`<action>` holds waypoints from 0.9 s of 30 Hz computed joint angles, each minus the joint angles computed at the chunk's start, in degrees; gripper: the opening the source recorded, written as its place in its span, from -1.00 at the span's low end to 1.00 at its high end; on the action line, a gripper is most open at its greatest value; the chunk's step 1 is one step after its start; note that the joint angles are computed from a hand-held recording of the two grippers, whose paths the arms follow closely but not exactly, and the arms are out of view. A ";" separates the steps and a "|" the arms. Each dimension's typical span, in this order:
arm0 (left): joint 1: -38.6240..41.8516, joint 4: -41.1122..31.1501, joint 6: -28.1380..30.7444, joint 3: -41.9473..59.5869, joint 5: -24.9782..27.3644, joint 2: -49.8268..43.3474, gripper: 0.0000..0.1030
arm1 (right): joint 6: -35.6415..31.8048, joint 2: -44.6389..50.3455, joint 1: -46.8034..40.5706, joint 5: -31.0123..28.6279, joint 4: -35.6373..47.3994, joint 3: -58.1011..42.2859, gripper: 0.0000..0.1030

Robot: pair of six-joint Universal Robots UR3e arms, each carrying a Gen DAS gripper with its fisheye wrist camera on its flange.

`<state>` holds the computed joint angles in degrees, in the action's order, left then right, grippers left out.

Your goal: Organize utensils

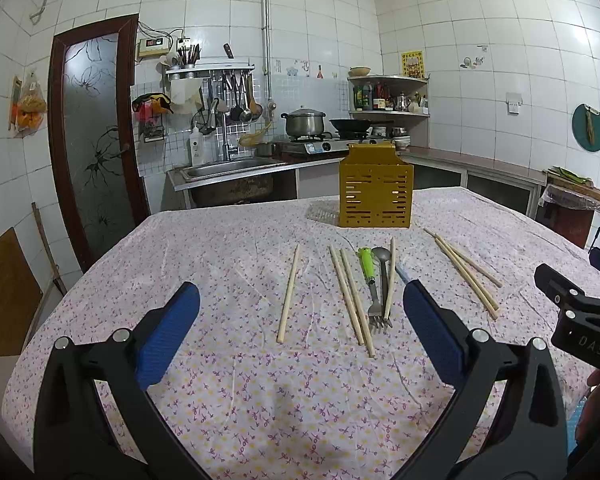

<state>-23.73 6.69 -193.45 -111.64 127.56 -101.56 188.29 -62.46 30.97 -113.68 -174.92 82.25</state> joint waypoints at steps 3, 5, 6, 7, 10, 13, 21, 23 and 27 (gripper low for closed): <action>0.12 0.34 0.21 -0.20 -0.17 0.08 0.91 | -0.04 0.04 0.11 -0.20 0.13 -0.21 0.93; 0.13 0.56 0.38 -0.20 -0.09 -0.03 0.91 | -0.05 0.21 0.10 -0.20 0.13 -0.36 0.93; 0.14 0.64 0.47 -0.17 -0.05 -0.10 0.91 | -0.10 0.12 0.09 -0.10 0.03 -0.20 0.93; 0.20 0.71 0.53 -0.18 -0.11 -0.13 0.91 | -0.08 0.14 0.09 -0.07 -0.03 -0.16 0.93; 0.51 0.69 0.57 -0.15 -0.44 -0.20 0.91 | -0.01 -0.32 -0.18 0.30 -0.18 0.44 0.93; -0.68 -0.62 -0.18 0.77 0.74 -0.35 0.91 | -0.03 -0.41 -0.06 0.19 -0.42 0.76 0.93; -0.67 -1.22 -0.35 1.31 0.77 -0.61 0.91 | 0.08 -0.28 -0.33 0.41 -0.76 1.15 0.93; -0.41 -0.77 -0.27 0.88 0.35 -0.51 0.91 | 0.05 -0.28 -0.35 0.44 -0.75 1.12 0.93; -0.36 -0.84 -0.28 0.92 0.23 -0.44 0.91 | -0.04 -0.33 -0.42 0.49 -0.56 1.07 0.93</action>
<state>-24.09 5.84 -193.73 -110.72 127.79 -102.00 188.25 -62.79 30.55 -113.19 -175.48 83.31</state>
